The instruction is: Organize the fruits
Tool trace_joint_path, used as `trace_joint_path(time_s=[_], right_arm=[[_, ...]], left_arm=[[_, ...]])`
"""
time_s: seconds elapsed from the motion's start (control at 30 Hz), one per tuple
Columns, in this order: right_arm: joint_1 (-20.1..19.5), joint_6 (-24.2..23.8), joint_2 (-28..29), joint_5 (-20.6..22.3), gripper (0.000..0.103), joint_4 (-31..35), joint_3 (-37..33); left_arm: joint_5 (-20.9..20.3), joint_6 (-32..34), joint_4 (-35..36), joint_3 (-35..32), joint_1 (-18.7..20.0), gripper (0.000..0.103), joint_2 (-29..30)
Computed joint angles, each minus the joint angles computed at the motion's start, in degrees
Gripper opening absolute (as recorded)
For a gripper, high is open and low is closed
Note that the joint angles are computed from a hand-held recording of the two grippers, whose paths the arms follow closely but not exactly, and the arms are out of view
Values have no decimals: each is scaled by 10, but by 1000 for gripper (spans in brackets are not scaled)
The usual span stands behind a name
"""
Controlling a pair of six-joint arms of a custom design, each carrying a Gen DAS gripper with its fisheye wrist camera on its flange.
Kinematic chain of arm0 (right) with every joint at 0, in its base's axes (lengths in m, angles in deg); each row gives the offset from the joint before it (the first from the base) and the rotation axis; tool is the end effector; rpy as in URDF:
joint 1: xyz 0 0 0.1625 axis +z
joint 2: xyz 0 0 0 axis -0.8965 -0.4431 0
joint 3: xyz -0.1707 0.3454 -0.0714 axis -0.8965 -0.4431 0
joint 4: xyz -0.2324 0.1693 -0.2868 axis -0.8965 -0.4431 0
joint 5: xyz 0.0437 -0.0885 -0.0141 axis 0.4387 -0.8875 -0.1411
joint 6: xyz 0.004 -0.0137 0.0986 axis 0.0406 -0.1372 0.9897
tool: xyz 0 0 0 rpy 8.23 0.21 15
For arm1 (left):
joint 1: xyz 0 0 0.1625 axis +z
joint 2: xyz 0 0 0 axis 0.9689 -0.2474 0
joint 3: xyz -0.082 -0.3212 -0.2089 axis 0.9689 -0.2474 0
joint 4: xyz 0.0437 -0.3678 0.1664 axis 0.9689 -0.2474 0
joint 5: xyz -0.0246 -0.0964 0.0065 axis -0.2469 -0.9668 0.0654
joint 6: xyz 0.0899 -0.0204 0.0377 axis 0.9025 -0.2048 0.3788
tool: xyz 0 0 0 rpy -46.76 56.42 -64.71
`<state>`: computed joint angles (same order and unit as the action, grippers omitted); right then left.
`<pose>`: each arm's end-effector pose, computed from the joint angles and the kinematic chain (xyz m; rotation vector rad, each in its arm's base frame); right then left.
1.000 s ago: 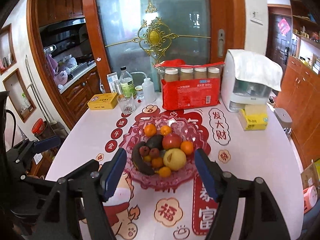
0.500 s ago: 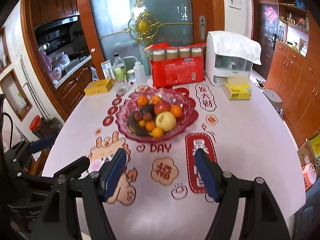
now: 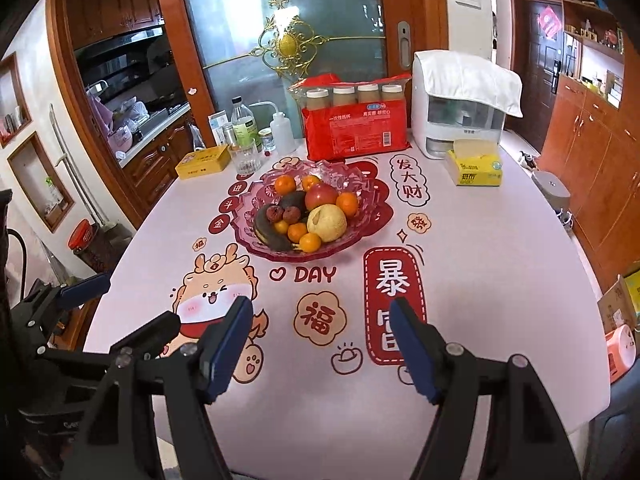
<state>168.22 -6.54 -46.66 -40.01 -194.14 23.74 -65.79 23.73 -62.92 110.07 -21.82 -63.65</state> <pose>0.2666 -0.7451 0.2446 0.3168 -2.2981 0.9318 -0.3119 -0.7757 0.2014 0.6025 2.3016 -0.7046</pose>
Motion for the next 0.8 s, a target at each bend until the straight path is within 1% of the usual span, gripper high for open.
trace_joint_path(time_s=[0.13, 0.27, 0.57, 0.8], right_arm=[[-3, -17, -3, 7, 71, -1, 2], [-7, -21, -4, 24, 71, 22, -2], [-11, -26, -8, 44, 71, 26, 0], [-11, -25, -10, 50, 71, 29, 3]], left_arm=[[13, -20, -4, 3, -2, 99, -1], [21, -34, -2, 2, -3, 99, 1], [25, -48, 0, 4, -4, 99, -1], [25, -58, 10, 2, -4, 99, 0]])
